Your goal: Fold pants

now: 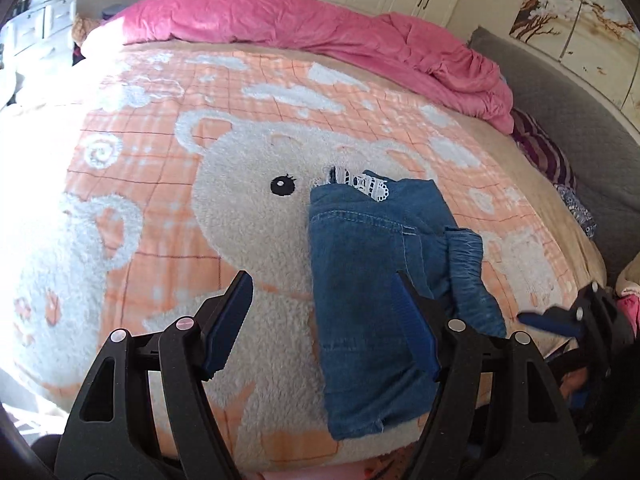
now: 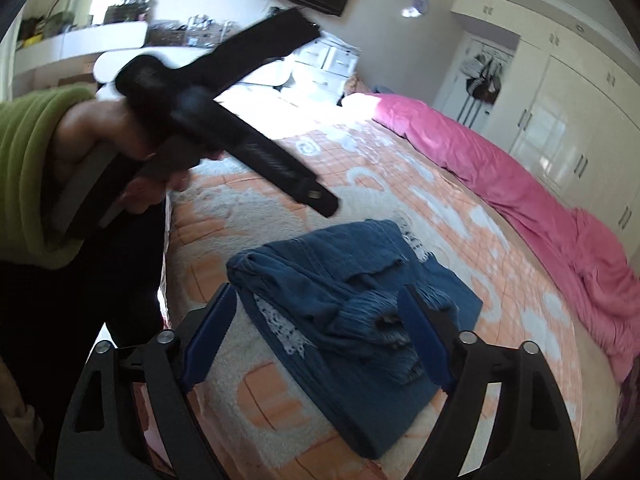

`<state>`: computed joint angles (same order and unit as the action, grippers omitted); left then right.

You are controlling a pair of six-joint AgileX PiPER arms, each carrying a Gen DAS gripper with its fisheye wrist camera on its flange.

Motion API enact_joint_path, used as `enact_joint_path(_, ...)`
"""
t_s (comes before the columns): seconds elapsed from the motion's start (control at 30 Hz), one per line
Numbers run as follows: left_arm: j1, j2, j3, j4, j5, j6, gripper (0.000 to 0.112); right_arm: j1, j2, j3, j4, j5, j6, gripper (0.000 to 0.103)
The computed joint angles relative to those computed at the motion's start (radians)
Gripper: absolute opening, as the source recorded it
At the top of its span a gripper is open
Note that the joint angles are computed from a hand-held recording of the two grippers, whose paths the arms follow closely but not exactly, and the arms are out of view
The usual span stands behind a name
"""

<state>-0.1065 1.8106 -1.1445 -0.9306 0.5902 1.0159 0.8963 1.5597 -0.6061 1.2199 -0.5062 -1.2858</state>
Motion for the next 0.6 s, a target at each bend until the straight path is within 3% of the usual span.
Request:
enact_joint_path(0.13, -0.049, 0.071, -0.083, 0.1, 0.01, -0.11, 0.063, 0.029, 0.114, -0.075, 0.064, -0.042, -0.124, 0.079)
enact_joint_path(0.17, -0.059, 0.084, -0.092, 0.114, 0.004, -0.129, 0.063, 0.026, 0.147, -0.1, 0.096, -0.044, -0.171, 0.073)
enact_joint_path(0.2, -0.067, 0.096, -0.098, 0.122, -0.006, -0.134, 0.063, 0.015, 0.172, -0.121, 0.137, -0.033, -0.218, 0.053)
enact_joint_path(0.27, -0.083, 0.104, -0.094, 0.145, -0.042, -0.142, 0.063, -0.034, 0.184, -0.145, 0.217, 0.073, -0.288, 0.022)
enact_joint_path(0.4, -0.097, 0.112, -0.086, 0.158, -0.089, -0.148, 0.063, -0.076, 0.134, -0.106, 0.222, 0.166, -0.278, 0.014)
enact_joint_path(0.53, -0.097, 0.113, -0.082, 0.12, -0.097, -0.137, 0.063, -0.1, 0.127, -0.097, 0.218, 0.199, -0.265, 0.014)
enact_joint_path(0.6, -0.095, 0.107, -0.07, 0.098, -0.108, -0.117, 0.063, -0.11, 0.103, -0.089, 0.243, 0.235, -0.262, 0.02)
